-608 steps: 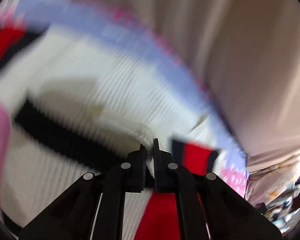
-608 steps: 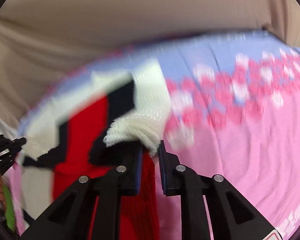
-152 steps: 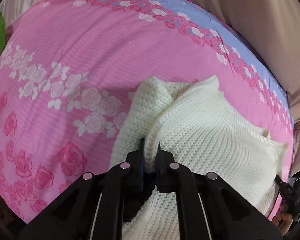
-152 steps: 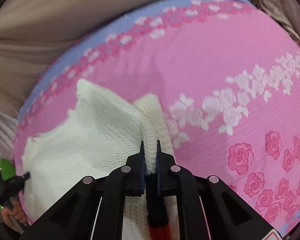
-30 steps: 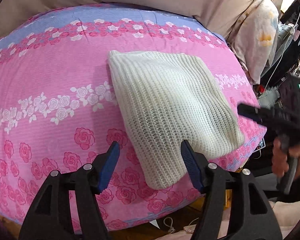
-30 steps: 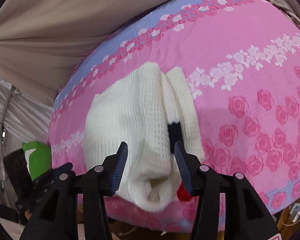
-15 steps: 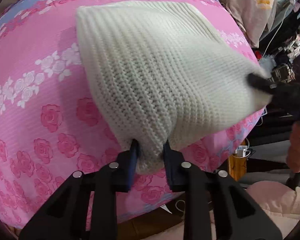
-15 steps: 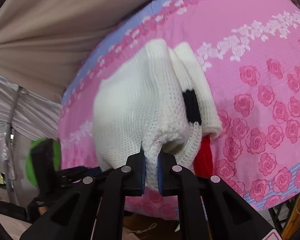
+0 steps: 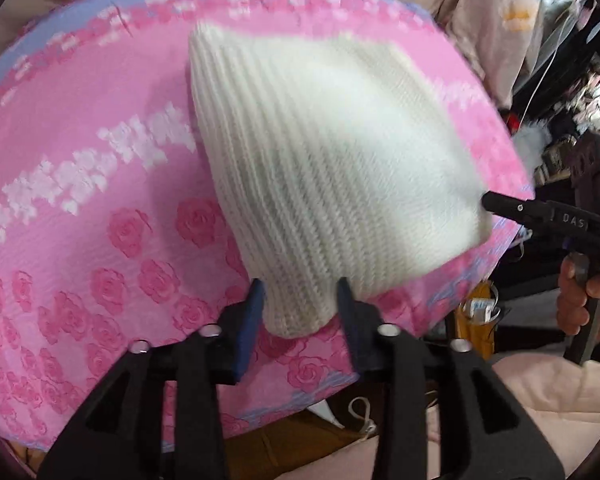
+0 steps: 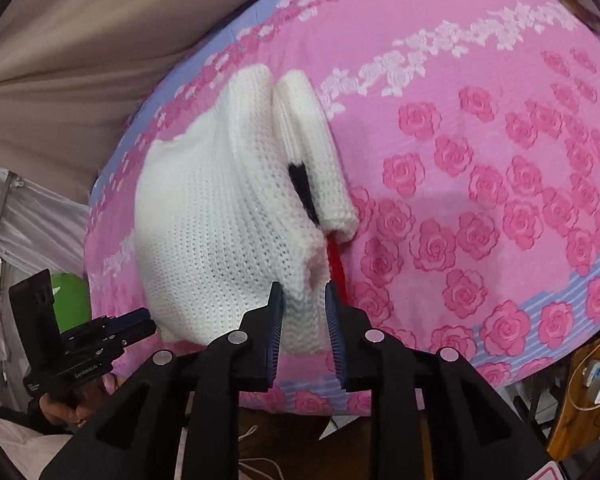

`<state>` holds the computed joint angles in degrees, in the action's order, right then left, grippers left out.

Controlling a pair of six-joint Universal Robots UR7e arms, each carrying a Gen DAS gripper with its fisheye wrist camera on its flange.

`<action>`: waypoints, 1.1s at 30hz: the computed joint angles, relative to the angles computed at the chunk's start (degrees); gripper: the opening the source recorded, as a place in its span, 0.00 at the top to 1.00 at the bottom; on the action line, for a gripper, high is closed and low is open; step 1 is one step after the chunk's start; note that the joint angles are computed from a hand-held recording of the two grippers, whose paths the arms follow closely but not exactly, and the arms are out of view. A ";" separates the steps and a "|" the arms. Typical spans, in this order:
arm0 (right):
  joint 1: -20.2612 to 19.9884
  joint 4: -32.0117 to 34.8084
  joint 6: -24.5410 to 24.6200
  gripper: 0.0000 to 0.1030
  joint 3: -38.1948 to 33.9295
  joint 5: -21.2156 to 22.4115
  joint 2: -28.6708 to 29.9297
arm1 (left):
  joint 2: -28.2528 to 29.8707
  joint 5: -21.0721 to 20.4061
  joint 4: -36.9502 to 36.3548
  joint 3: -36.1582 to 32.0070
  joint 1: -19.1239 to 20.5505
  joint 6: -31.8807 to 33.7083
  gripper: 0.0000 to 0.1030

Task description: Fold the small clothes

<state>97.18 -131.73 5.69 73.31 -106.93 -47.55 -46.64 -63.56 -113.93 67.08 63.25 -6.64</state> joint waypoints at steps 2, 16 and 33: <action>0.90 -2.16 -1.04 0.58 -1.50 -1.01 0.33 | -1.19 -0.06 -5.87 0.93 -0.48 0.22 0.35; 3.11 -0.57 -10.31 0.88 -24.02 -1.66 15.63 | 8.57 6.60 -11.01 -10.83 -0.64 1.09 0.30; 5.91 4.66 -12.65 0.88 -18.53 -7.66 14.03 | 10.90 13.50 -5.59 -11.64 1.03 -2.57 0.29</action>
